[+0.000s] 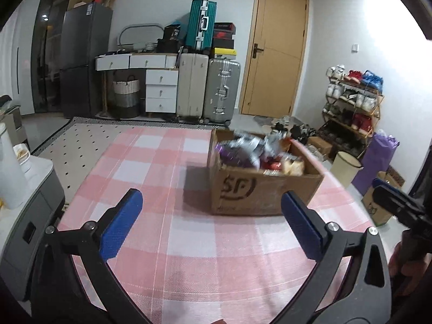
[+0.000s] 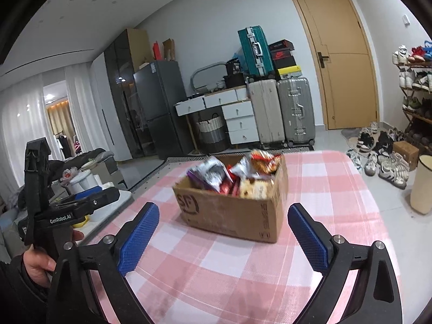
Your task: Organize snacks
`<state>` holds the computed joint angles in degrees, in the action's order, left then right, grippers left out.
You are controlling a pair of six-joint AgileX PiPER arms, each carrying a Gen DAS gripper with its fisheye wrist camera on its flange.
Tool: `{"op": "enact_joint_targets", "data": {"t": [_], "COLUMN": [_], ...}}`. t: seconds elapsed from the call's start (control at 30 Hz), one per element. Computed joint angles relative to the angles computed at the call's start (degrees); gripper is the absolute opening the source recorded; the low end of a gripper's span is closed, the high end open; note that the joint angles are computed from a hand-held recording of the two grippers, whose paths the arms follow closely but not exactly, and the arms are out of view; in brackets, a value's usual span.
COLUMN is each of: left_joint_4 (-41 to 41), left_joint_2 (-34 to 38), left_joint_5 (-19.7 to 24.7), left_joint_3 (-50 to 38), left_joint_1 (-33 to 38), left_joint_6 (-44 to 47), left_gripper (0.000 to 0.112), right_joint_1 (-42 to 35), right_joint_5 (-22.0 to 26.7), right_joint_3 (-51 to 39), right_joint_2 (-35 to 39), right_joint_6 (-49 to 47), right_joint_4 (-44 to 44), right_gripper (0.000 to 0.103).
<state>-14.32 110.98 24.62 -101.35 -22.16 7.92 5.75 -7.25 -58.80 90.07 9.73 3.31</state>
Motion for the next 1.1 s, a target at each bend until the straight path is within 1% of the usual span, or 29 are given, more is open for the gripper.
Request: {"op": "enact_joint_targets", "data": {"t": [0.03,0.07,0.1,0.13,0.2,0.27,0.33,0.37,0.43,0.53,0.57,0.7,0.83,0.93,1.03,1.1], "left_joint_4": [0.74,2.75,5.20,8.25,13.95,18.95,25.21,27.41,28.66,37.09,38.28,39.00,38.63,37.71,33.28,35.06], "left_joint_2": [0.65,1.35,2.25,3.13,5.17,6.61,7.71,7.85,8.49,7.71,7.83,8.02,8.27,8.58,8.89,8.55], "left_joint_5": [-0.91,-1.99,-2.74,-3.26,-4.08,-4.79,-6.69,-6.99,-7.79,-11.56,-11.63,-10.37,-10.81,-10.45,-10.56,-11.12], "left_joint_3": [0.54,1.21,1.67,2.06,1.84,1.25,1.68,1.87,1.77,4.58,4.52,3.70,3.61,3.24,2.81,3.48], "left_joint_1": [-0.22,-0.60,-0.93,-1.30,-1.91,-2.47,-3.22,-3.47,-3.69,-3.99,-4.12,-4.54,-4.62,-4.76,-4.58,-4.70], "left_joint_6": [-0.44,-2.17,-4.40,-7.33,-13.01,-17.66,-22.74,-24.75,-25.68,-33.68,-34.73,-34.97,-34.32,-32.99,-28.19,-29.88], "left_gripper": [0.102,0.102,0.102,0.102,0.102,0.102,0.102,0.102,0.102,0.102,0.102,0.102,0.102,0.102,0.102,0.102], "right_joint_1": [0.07,0.39,0.63,0.50,1.08,1.34,1.61,1.77,1.77,1.69,1.50,0.72,-0.44,-0.45,-0.22,0.01], "right_joint_5": [-1.52,-3.80,-5.20,-5.44,-7.19,-8.89,-10.29,-11.14,-11.90,-11.43,-12.27,-13.88,-15.22,-16.21,-16.88,-17.04], "right_joint_3": [0.93,2.24,2.89,2.62,3.05,3.53,3.88,4.12,4.27,3.69,3.95,5.40,6.70,7.40,7.82,7.84], "right_joint_2": [0.48,1.23,2.00,2.66,4.16,5.48,6.35,7.07,8.27,8.96,8.94,8.07,7.77,7.70,7.67,7.77], "right_joint_6": [-2.79,-7.87,-10.70,-11.70,-17.52,-19.10,-20.38,-20.17,-18.22,-17.61,-15.95,-11.99,-5.75,-5.04,-5.38,-5.97], "right_joint_4": [2.75,7.59,10.15,10.67,15.56,16.27,17.08,16.82,15.42,15.16,13.55,10.76,5.91,5.63,5.90,6.35], "right_gripper": [0.098,0.098,0.098,0.098,0.098,0.098,0.098,0.098,0.098,0.098,0.098,0.100,0.101,0.101,0.102,0.102]}}
